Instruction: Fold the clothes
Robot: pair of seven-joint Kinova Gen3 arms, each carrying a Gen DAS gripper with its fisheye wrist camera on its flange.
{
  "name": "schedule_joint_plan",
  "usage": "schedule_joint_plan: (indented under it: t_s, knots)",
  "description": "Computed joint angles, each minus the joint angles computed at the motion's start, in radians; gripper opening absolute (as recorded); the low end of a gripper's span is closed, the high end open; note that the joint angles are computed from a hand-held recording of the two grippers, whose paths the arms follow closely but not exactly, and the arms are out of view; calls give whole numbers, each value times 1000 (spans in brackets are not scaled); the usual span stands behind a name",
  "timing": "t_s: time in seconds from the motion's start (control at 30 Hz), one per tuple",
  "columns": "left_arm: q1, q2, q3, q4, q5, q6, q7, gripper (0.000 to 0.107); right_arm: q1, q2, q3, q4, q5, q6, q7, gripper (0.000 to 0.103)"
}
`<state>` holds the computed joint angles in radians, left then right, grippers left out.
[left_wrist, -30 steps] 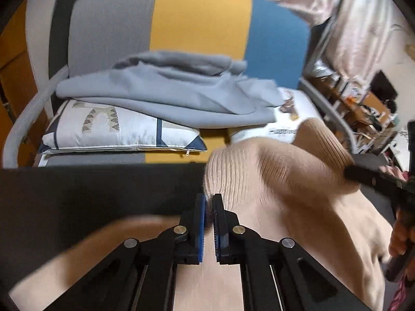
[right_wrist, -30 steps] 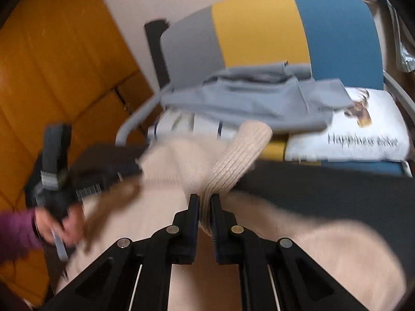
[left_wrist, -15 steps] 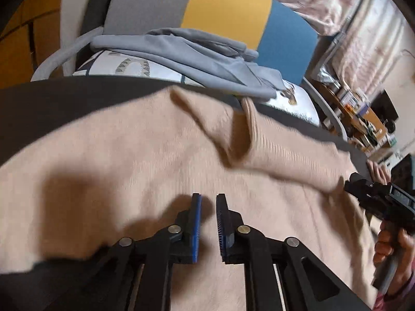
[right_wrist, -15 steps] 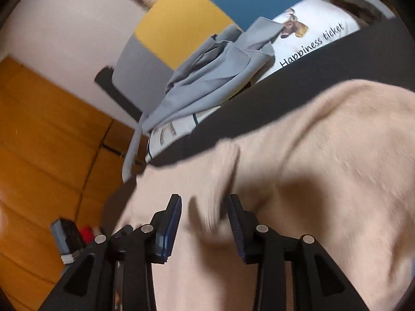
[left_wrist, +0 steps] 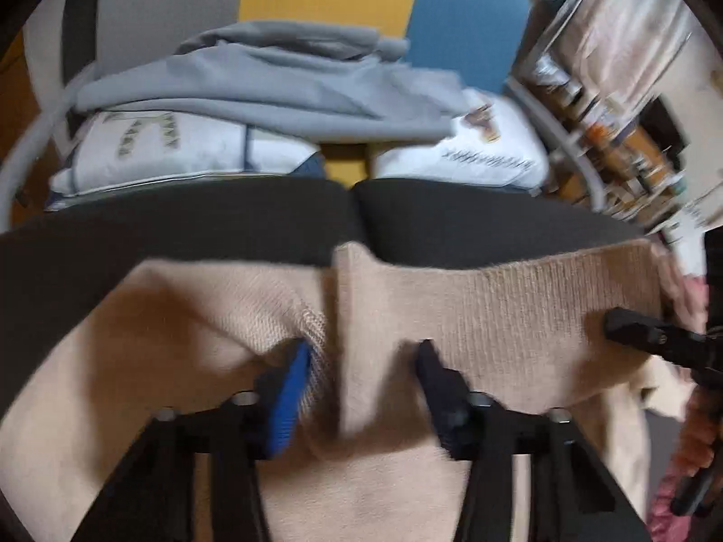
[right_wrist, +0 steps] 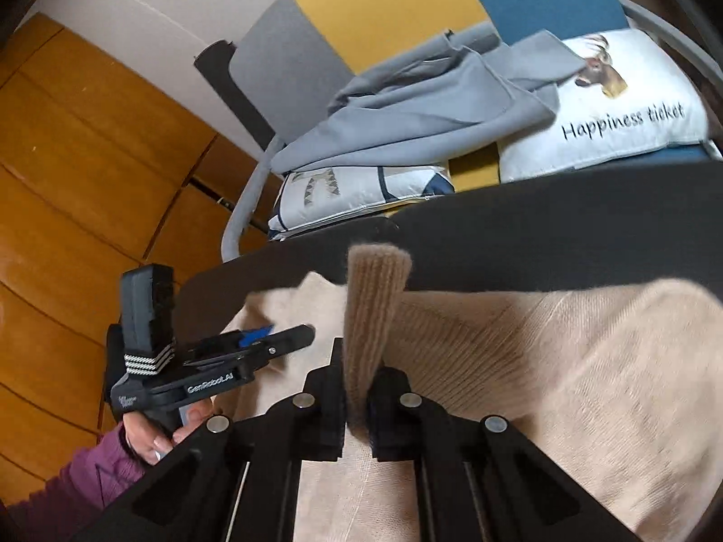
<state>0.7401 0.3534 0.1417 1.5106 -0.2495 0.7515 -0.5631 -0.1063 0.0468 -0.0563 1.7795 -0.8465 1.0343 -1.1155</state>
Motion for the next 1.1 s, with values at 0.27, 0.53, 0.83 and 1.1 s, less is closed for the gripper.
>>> schedule_joint_plan:
  t_s: [0.27, 0.53, 0.83, 1.1]
  knots:
    - [-139, 32, 134, -134, -44, 102, 1, 10, -220, 82, 162, -271, 182, -62, -131, 5]
    - [135, -78, -134, -43, -369, -25, 263, 7, -117, -107, 13, -19, 86, -290, 194, 7]
    - [262, -109, 53, 305, -673, -56, 596, 7, 75, -223, -38, 398, -29, -229, 316, 26]
    - [506, -174, -130, 375, -685, 45, 921, 16, 185, -351, 58, 594, -302, -170, 308, 28]
